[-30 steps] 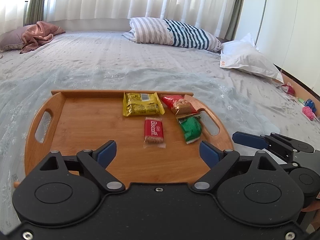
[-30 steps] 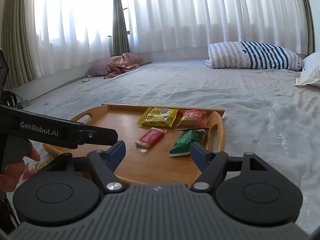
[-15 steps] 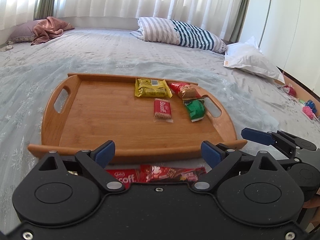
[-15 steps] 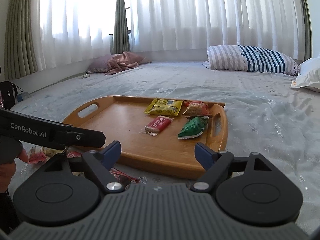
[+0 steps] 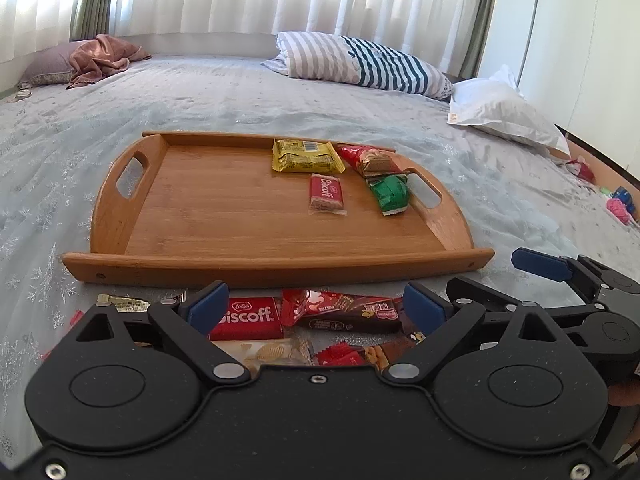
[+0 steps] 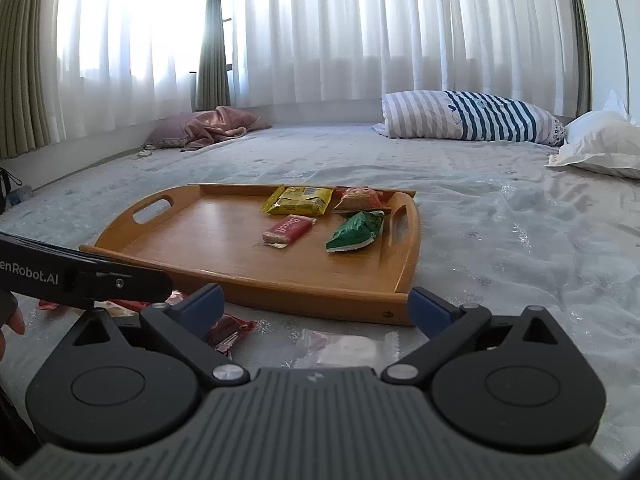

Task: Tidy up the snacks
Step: 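Withdraw both tools from the tray toward the snack pile, then grasp the long red bar with the left tool while the right tool grasps the white packet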

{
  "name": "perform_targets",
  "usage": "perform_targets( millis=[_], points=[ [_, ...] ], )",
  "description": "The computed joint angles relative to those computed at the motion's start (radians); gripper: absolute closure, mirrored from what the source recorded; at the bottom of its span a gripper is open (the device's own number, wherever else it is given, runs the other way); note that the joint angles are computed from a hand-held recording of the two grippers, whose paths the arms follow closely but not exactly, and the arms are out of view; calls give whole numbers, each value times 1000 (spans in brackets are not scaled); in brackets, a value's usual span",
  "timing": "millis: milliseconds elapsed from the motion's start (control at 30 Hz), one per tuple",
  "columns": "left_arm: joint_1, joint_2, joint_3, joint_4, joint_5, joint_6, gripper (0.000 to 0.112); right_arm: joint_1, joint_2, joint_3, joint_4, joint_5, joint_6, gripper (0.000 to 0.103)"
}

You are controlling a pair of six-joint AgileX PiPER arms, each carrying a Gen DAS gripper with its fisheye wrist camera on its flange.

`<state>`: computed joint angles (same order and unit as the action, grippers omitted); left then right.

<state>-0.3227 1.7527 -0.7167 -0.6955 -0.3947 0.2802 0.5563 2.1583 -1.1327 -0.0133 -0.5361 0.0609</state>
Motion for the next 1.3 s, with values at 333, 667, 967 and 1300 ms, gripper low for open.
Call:
perform_targets(
  millis=[333, 667, 967, 1300],
  points=[
    [-53, 1, 31, -71, -60, 54, 17, 7, 26, 6, 73, -21, -29, 0],
    [-94, 15, 67, -99, -105, 56, 17, 20, 50, -19, 121, 0, -89, 0],
    [-151, -5, 118, -152, -156, 76, 18, 13, 63, -29, 112, 11, -49, 0],
    [-169, -10, 116, -170, -89, 71, 63, 12, 79, -29, 110, -13, -33, 1]
  ],
)
